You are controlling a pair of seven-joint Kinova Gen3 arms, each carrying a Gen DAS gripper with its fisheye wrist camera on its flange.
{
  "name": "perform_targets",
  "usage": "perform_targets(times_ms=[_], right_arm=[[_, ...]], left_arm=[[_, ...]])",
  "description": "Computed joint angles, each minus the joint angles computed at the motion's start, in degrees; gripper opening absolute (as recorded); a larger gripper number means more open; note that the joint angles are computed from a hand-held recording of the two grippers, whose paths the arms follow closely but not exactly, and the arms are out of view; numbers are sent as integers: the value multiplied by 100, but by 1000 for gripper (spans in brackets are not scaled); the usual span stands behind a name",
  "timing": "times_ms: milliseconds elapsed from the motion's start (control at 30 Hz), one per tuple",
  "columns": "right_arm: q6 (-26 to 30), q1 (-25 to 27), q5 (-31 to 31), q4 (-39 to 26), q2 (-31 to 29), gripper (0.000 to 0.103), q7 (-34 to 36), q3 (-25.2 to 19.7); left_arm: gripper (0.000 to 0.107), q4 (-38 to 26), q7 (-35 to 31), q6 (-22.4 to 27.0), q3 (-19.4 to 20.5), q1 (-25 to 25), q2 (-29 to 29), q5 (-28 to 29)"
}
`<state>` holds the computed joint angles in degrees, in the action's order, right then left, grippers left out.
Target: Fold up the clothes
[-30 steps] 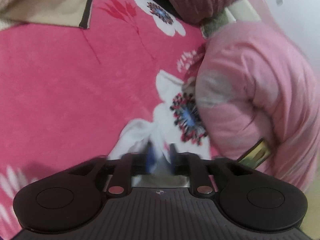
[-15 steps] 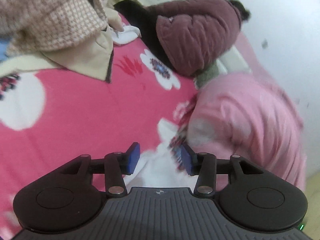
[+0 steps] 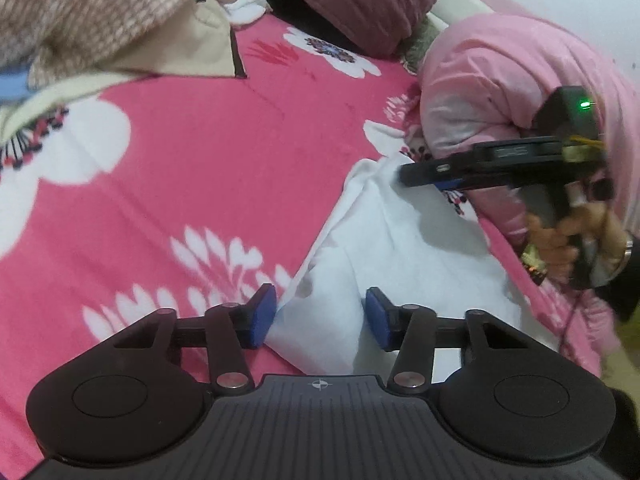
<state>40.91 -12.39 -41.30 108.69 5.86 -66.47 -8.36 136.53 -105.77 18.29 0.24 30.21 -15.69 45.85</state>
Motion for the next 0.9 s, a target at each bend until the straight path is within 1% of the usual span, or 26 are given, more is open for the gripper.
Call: perform_targets(times_ms=[33, 67, 100, 167, 200, 233, 267, 333, 367, 400, 433, 467, 500, 567, 600, 633, 667, 700, 733, 767, 800, 833, 900], right_arm=[[-26, 60, 25, -5, 23, 13, 39, -113], [-119, 220, -23, 44, -2, 12, 172, -331], [-213, 426, -104, 97, -73, 9, 398, -597], [-365, 780, -305, 189, -206, 9, 864, -1045], [-350, 877, -479, 208, -226, 9, 1097, -1122], [-320, 875, -658, 224, -248, 9, 1330, -1092], [-289, 768, -842, 242, -265, 9, 1563, -957], [-285, 317, -1125, 268, -152, 9, 1910, -450], [-307, 75, -1187, 260, -28, 10, 1943, -185], [-321, -76, -1175, 224, 96, 13, 1883, -27], [-347, -130, -1127, 182, 217, 22, 1787, 25], [-444, -153, -1136, 202, 295, 28, 1771, 55], [-537, -70, -1238, 241, 381, 35, 1846, -1], [-552, 325, -1667, 306, 465, 37, 1927, -173], [-656, 424, -1900, 369, 463, 37, 1941, -186], [-844, 420, -2040, 477, 362, 39, 1907, -94], [-938, 315, -2088, 544, 266, 40, 1827, 105], [-939, 260, -2149, 588, 184, 39, 1817, 293], [-847, 281, -2283, 633, 80, 38, 1900, 375], [-662, 409, -2400, 648, -5, 38, 2029, 389], [-429, 578, -2424, 628, -100, 36, 2208, 297], [-196, 755, -2354, 574, -178, 35, 2432, 98], [270, 1202, -2116, 397, -305, 35, 2745, -433]], left_arm=[[40, 60, -233, -71, -185, 183, -12, 205], [34, 112, -466, -156, -352, 369, -22, 415], [29, 160, -682, -208, -431, 458, -41, 636], [22, 250, -1010, -302, -555, 619, -94, 1005], [22, 298, -1092, -317, -565, 623, -145, 1124], [22, 348, -1136, -301, -587, 602, -206, 1231], [22, 398, -1191, -275, -628, 585, -264, 1356], [21, 519, -1471, -214, -796, 610, -351, 1755], [21, 569, -1599, -172, -856, 593, -366, 1926], [22, 611, -1707, -125, -899, 560, -367, 2069], [22, 632, -1796, -63, -927, 510, -341, 2168], [23, 645, -1895, -1, -953, 462, -313, 2269], [25, 660, -1999, 62, -980, 415, -294, 2380], [27, 699, -2196, 128, -969, 314, -289, 2568], [27, 716, -2232, 150, -931, 248, -297, 2607], [28, 736, -2244, 169, -883, 177, -314, 2627], [28, 749, -2195, 186, -858, 133, -345, 2584], [30, 745, -2056, 245, -755, -18, -388, 2456], [31, 728, -1823, 358, -590, -275, -462, 2245], [35, 710, -1590, 462, -423, -541, -564, 2040], [38, 703, -1357, 518, -239, -806, -706, 1835], [39, 697, -1124, 571, -59, -1071, -867, 1626], [39, 691, -658, 616, 332, -1602, -1272, 1265]])
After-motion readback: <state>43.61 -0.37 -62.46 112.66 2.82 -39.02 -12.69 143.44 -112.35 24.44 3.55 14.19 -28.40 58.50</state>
